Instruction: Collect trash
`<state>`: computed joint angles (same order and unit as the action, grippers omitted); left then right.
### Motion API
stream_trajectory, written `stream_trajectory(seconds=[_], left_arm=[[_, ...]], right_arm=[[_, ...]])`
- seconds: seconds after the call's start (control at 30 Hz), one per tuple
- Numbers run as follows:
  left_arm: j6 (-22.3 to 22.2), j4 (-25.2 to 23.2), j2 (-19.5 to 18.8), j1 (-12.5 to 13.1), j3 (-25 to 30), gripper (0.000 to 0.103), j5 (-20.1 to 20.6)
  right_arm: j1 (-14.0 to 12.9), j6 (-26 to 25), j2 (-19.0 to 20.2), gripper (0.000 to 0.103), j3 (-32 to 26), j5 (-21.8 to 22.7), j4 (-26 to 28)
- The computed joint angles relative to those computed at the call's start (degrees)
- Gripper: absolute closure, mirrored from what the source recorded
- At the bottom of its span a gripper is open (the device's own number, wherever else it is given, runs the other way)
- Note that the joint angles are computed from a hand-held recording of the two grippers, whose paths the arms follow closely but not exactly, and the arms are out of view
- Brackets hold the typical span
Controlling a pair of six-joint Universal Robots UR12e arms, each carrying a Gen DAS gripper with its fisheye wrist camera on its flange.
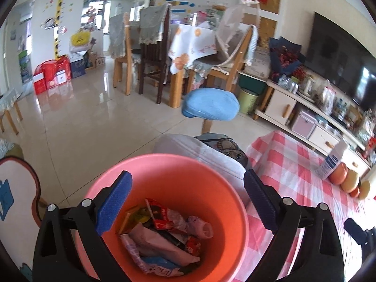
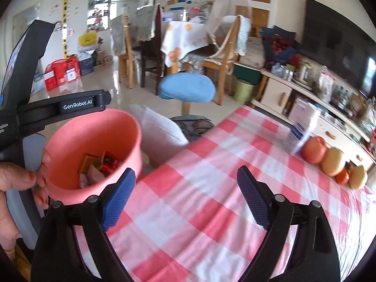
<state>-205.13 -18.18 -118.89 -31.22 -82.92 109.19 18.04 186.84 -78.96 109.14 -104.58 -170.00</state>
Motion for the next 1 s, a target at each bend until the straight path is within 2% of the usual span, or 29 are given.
stream_trajectory(seconds=[0.33, 0.57, 0.77, 1.0], left_arm=[[5.83, -0.36, -1.64, -2.73, 2.44, 0.008, -2.26], [7.29, 0.14, -2.47, -4.12, 3.34, 0.008, -6.11], [9.36, -0.35, -3.52, -5.85, 4.67, 0.008, -6.15], [12.52, -1.02, -5.11, -8.08, 6.91, 0.008, -4.77]], right_arm=[[-1.97, 2.85, -4.56, 0.011, 5.72, -2.96, 0.53], [-3.62, 4.19, -7.7, 0.01, 9.51, -4.64, 0.28], [-5.26, 5.83, -10.2, 0.01, 12.69, -5.77, -0.13], [-6.46, 5.4, -12.39, 0.01, 15.73, -8.31, -2.05]])
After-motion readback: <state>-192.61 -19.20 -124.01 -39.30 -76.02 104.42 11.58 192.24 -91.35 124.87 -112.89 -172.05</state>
